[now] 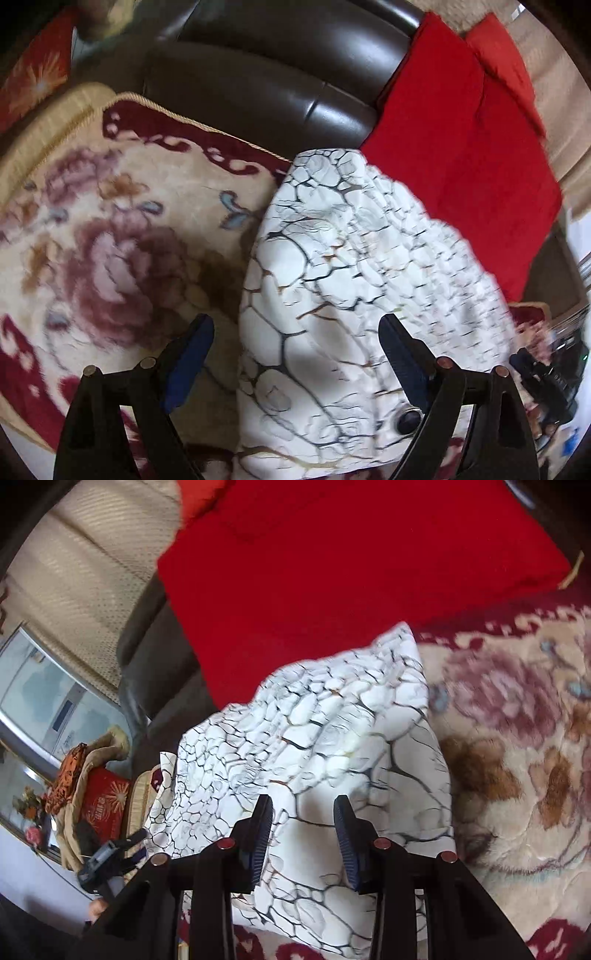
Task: Fold large clothes
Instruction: 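Lower the folded coat onto the blanket and open both tools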
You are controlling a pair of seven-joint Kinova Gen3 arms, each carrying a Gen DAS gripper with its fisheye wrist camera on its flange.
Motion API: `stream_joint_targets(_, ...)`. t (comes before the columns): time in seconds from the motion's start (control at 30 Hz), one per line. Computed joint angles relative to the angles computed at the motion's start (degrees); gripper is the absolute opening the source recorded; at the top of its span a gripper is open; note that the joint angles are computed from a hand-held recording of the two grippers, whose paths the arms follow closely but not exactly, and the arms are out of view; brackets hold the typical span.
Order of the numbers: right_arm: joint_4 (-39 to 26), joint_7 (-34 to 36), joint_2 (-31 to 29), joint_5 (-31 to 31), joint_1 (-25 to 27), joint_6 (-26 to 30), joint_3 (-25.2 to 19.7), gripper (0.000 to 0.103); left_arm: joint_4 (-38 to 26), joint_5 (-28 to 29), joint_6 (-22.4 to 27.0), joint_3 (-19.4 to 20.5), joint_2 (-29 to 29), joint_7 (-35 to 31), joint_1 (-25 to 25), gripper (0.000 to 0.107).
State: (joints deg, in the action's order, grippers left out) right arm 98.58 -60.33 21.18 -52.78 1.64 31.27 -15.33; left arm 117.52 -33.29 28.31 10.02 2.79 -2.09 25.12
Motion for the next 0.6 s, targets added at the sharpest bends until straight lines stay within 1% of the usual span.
stream_joint_targets(0.03,-0.55,-2.33,0.86,1.33,-2.34,0.19,2.24,0.039,-1.78,1.37,2.33,-0.49,1.15,-1.90,0.73,0.091)
stream_joint_targets(0.07,-1.23,-4.66,2.39,2.62,-3.69,1.32,3.70,0.039,-3.62,3.04,4.66,-1.92,2.71,-4.23,2.53,0.091)
stream_joint_targets(0.1,-2.16,-6.99,4.12,3.55,-4.46,3.06,4.64,0.039,-5.31,4.72,6.99,-4.34,4.23,-6.56,5.18,0.091)
stream_joint_targets(0.17,-3.62,-11.65,4.50,7.06,-4.44,3.74,3.99,0.039,-8.74,7.92,11.65,-9.13,6.45,-10.39,9.98,0.091)
stream_joint_targets(0.2,-3.97,-13.98,4.09,8.75,-4.68,4.08,3.92,0.039,-10.38,8.70,13.98,-10.20,7.16,-11.28,11.19,0.091)
stream_joint_targets(0.23,-4.74,-16.31,3.71,10.25,-5.16,5.34,4.41,0.039,-12.54,8.61,16.31,-10.21,8.19,-11.31,11.38,0.090)
stream_joint_targets(0.27,-5.46,-17.81,3.67,10.96,-5.17,6.24,4.17,0.039,-13.80,7.75,17.71,-9.16,8.29,-10.53,10.76,0.090)
stream_joint_targets(0.33,-5.96,-18.19,3.04,10.40,-3.44,7.77,2.53,0.040,-15.72,4.15,17.71,-4.44,7.82,-7.89,7.06,0.091)
stream_joint_targets(0.37,-6.11,-18.23,2.77,10.22,-3.48,7.65,2.26,0.040,-16.47,2.55,17.20,-2.90,7.59,-7.18,5.87,0.091)
stream_joint_targets(0.4,-6.18,-18.25,2.15,9.98,-3.85,6.68,1.97,0.040,-17.80,1.26,17.38,-2.41,7.89,-6.90,5.60,0.091)
stream_joint_targets(0.43,-6.08,-18.00,1.65,9.67,-3.76,6.03,1.77,0.040,-20.20,0.18,18.28,-2.99,9.08,-7.03,6.06,0.091)
stream_joint_targets(0.5,-6.93,-17.45,1.53,8.66,-4.19,4.04,0.97,0.040,-23.34,0.62,18.72,-3.66,11.82,-8.82,5.41,0.091)
stream_joint_targets(0.57,-7.76,-16.54,2.05,7.75,-4.48,2.25,0.11,0.040,-25.67,3.57,19.35,-4.16,14.67,-12.01,4.24,0.091)
stream_joint_targets(0.6,-8.49,-17.34,2.52,7.90,-5.33,1.23,0.19,0.040,-26.81,5.65,20.03,-4.40,16.34,-14.32,3.20,0.091)
